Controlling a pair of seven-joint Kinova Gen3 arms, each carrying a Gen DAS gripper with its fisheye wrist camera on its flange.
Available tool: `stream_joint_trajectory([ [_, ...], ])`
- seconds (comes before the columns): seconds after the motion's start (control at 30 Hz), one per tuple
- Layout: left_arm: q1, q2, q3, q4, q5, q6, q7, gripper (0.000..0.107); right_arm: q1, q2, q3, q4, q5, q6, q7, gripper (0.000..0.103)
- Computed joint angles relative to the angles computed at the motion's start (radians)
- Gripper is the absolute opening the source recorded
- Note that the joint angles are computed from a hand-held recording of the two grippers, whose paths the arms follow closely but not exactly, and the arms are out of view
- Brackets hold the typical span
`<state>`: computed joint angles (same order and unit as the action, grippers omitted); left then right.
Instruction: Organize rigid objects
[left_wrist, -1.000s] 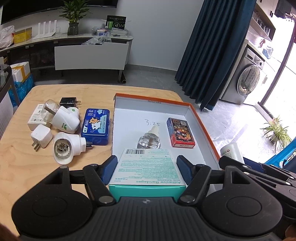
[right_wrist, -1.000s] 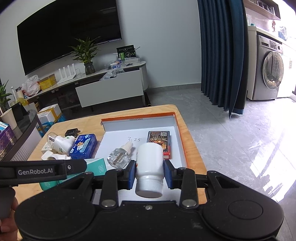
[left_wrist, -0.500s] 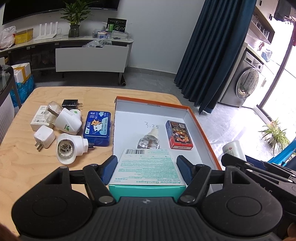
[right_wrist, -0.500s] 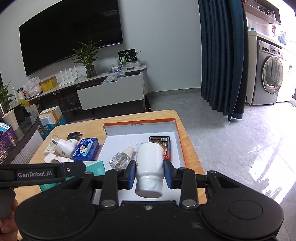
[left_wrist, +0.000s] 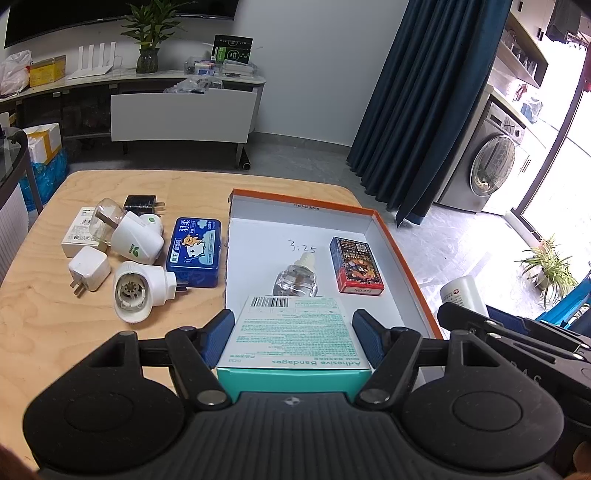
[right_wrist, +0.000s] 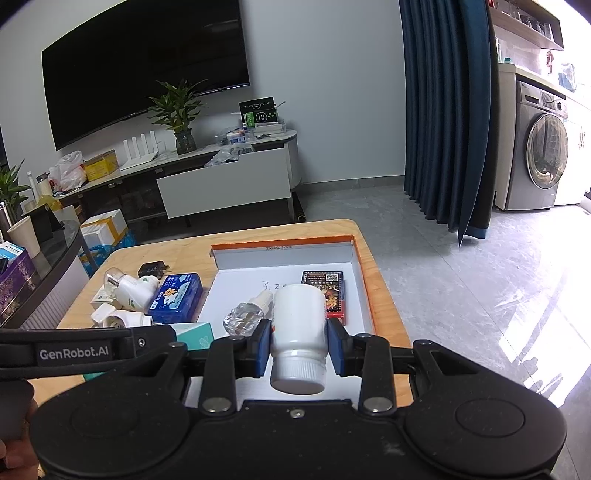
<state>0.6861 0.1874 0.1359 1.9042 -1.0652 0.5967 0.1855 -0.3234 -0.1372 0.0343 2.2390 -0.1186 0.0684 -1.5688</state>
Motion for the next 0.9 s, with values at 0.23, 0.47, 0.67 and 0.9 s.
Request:
stream_joint_trajectory([
  [0.23, 0.003, -0.004, 0.004, 0.007, 0.004, 0.003, 0.010, 0.072, -0.022, 0.000, 0.020, 0.002, -0.008, 0.000, 0.007, 0.040],
  [0.47, 0.002, -0.005, 0.008, 0.009, 0.007, 0.005, 0.010, 0.072, -0.016, 0.005, 0.007, 0.012, -0.004, -0.012, 0.000, 0.040],
  [0.67, -0.002, -0.004, 0.008, 0.005, 0.028, 0.011, -0.008, 0.071, -0.015, 0.010, 0.002, 0.012, 0.001, -0.011, -0.009, 0.040],
  [0.9, 0.000, -0.005, 0.008, 0.004, 0.035, 0.018, -0.011, 0.072, -0.048, 0.012, 0.030, 0.008, -0.008, -0.006, 0.004, 0.040],
])
